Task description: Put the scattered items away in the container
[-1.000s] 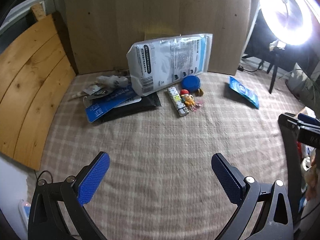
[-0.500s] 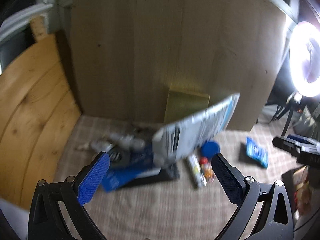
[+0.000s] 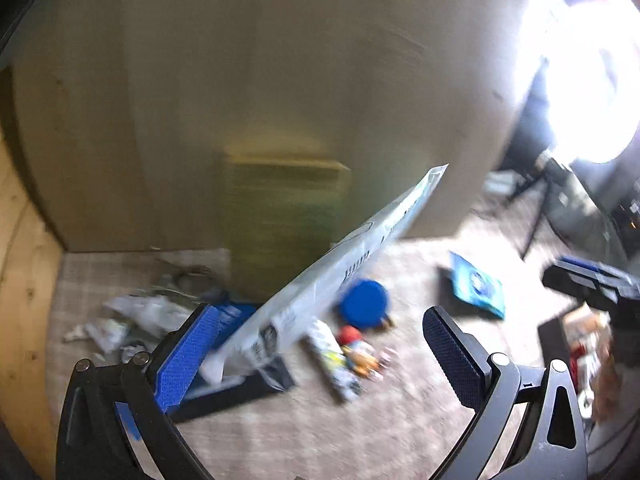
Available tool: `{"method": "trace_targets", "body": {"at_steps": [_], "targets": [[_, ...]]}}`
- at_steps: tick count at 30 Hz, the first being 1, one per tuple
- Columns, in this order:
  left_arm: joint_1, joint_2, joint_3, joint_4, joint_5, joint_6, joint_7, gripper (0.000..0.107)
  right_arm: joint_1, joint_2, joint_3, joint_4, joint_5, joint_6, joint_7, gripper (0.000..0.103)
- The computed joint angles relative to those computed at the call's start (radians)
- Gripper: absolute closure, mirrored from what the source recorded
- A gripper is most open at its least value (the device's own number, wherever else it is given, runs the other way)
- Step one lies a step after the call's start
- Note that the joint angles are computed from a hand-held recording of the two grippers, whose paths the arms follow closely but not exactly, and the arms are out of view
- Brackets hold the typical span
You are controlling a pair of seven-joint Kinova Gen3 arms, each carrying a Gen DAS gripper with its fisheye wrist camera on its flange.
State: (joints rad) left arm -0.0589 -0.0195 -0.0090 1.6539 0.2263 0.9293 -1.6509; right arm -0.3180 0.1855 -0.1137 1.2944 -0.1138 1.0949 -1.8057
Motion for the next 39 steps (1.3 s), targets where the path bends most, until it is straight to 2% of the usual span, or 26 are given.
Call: {"method": "trace_targets", "body": {"at_steps": [3,6,8,10,13,15,18,22,24,27,29,33,37,39], "targets": [[-0.032,-0.007,0.026,0.013,0.072,0.018,-0.078,0.005,0.000,-0.005,0.002,0.012,0.008,0.004,-0.004,0.001],[0.017,-0.001,-0.046,0.023,0.194,0.099,-0.145,0.005,-0.001,-0.016,0.001,0.035,0.013,-0.002,-0.007,0.001],[0.015,-0.015,-0.048,0.057,0.239,0.125,-0.196,0.005,0.003,-0.017,0.000,0.046,0.001,-0.003,-0.007,0.001],[-0.001,-0.041,-0.009,0.085,0.219,0.113,-0.199,0.005,0.006,-0.015,-0.001,0.058,-0.009,-0.001,-0.006,0.001],[0.020,-0.088,-0.004,0.118,0.142,0.059,-0.179,0.005,0.007,-0.016,-0.003,0.086,-0.021,-0.007,-0.007,0.001],[0.018,-0.086,0.000,0.109,0.089,0.056,-0.143,0.005,0.016,-0.013,-0.005,0.102,-0.049,-0.006,-0.003,0.001],[0.010,-0.052,-0.026,0.072,0.071,0.081,-0.144,0.005,0.038,-0.004,-0.007,0.138,-0.118,-0.014,0.009,0.002],[-0.024,0.021,-0.046,0.010,0.103,0.113,-0.208,0.005,0.063,0.004,-0.014,0.190,-0.219,-0.031,0.027,0.010],[-0.044,0.072,-0.044,-0.029,0.106,0.135,-0.214,0.005,0.083,0.021,-0.018,0.212,-0.286,-0.037,0.041,0.023],[-0.074,0.149,-0.030,-0.077,0.109,0.164,-0.219,0.005,0.120,0.045,-0.024,0.246,-0.399,-0.045,0.063,0.034],[-0.092,0.188,-0.022,-0.098,0.121,0.182,-0.236,0.005,0.132,0.055,-0.028,0.263,-0.446,-0.052,0.076,0.036],[-0.103,0.250,-0.003,-0.118,0.103,0.192,-0.226,0.005,0.127,0.068,-0.031,0.256,-0.457,-0.057,0.076,0.038],[-0.151,0.276,0.021,-0.098,0.192,0.237,-0.292,0.005,0.117,0.082,-0.031,0.236,-0.446,-0.059,0.058,0.038],[-0.142,0.264,0.025,-0.073,0.192,0.232,-0.308,0.005,0.113,0.091,-0.032,0.224,-0.436,-0.054,0.052,0.039]]}}
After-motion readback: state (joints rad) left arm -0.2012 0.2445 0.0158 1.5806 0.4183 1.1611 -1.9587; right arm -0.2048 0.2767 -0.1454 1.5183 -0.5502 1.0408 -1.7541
